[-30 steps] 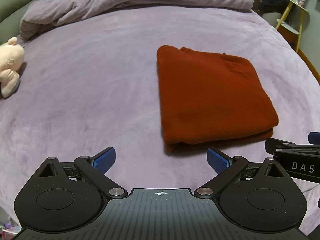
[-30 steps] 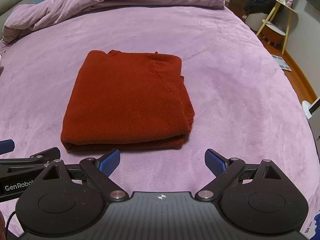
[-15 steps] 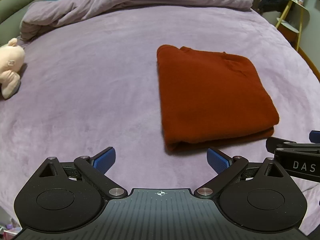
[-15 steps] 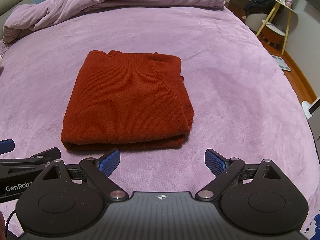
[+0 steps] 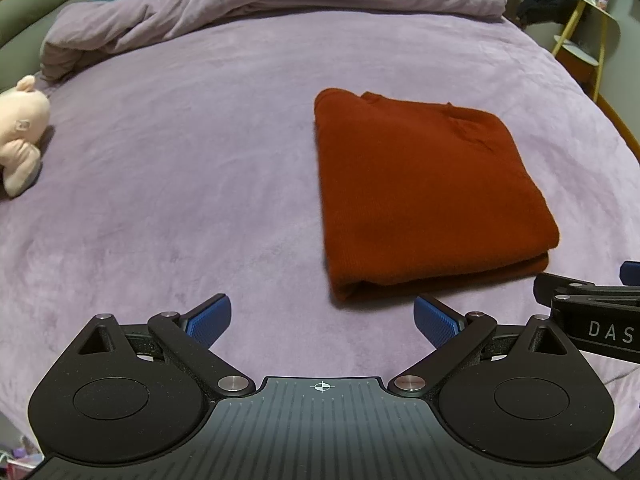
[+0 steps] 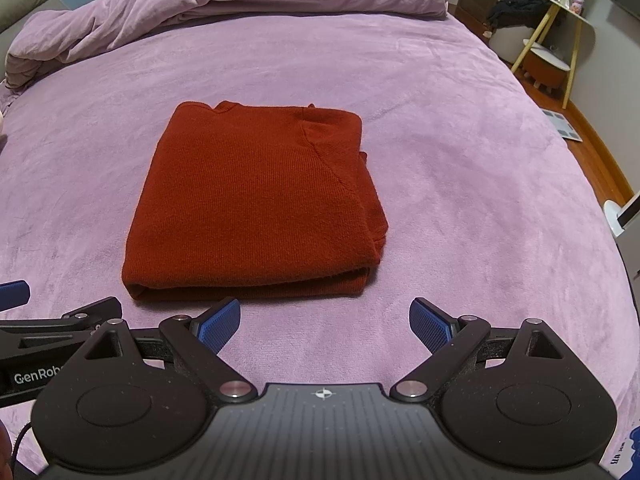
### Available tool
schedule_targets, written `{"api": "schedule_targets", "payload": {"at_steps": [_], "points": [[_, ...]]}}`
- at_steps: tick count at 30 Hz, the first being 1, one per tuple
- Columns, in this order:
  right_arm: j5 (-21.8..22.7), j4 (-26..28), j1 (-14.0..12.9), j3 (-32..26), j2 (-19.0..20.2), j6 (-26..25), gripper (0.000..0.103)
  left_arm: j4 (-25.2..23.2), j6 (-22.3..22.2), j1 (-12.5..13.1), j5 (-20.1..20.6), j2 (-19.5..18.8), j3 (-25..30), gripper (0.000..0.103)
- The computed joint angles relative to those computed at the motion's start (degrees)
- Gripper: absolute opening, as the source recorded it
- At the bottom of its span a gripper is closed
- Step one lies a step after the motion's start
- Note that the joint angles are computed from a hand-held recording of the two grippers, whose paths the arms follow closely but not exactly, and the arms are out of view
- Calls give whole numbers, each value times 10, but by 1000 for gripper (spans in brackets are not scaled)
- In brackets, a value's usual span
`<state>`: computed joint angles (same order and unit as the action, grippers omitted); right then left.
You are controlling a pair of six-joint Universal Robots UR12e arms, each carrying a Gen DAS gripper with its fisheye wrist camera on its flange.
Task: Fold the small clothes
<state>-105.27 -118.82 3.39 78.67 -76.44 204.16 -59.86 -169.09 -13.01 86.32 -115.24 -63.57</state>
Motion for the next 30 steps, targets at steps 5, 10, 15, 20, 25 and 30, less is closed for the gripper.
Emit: {"api": "schedule_targets", "payload": {"at_steps": [5,10,15,20,25,30], "points": [[0,0,0,0,0,-1,92,-2,-1,1,-2,0,0,101],[-1,-3,0,1,-1,-1,92,-1,1,0,-2,1,-2,101],[-1,-3,0,2,-1,0,92,-4,1,0,-2,1,0,101],[-1,-3,0,1,-1,0,92,-5,1,-1,-1,1,0,101],[-1,-3,1,1,-1,2,92,-5,1,-1,-3,1,0,101],[-2,-3,2,0,-1,3,92,-6,0,0,-4,0,0,101]]}}
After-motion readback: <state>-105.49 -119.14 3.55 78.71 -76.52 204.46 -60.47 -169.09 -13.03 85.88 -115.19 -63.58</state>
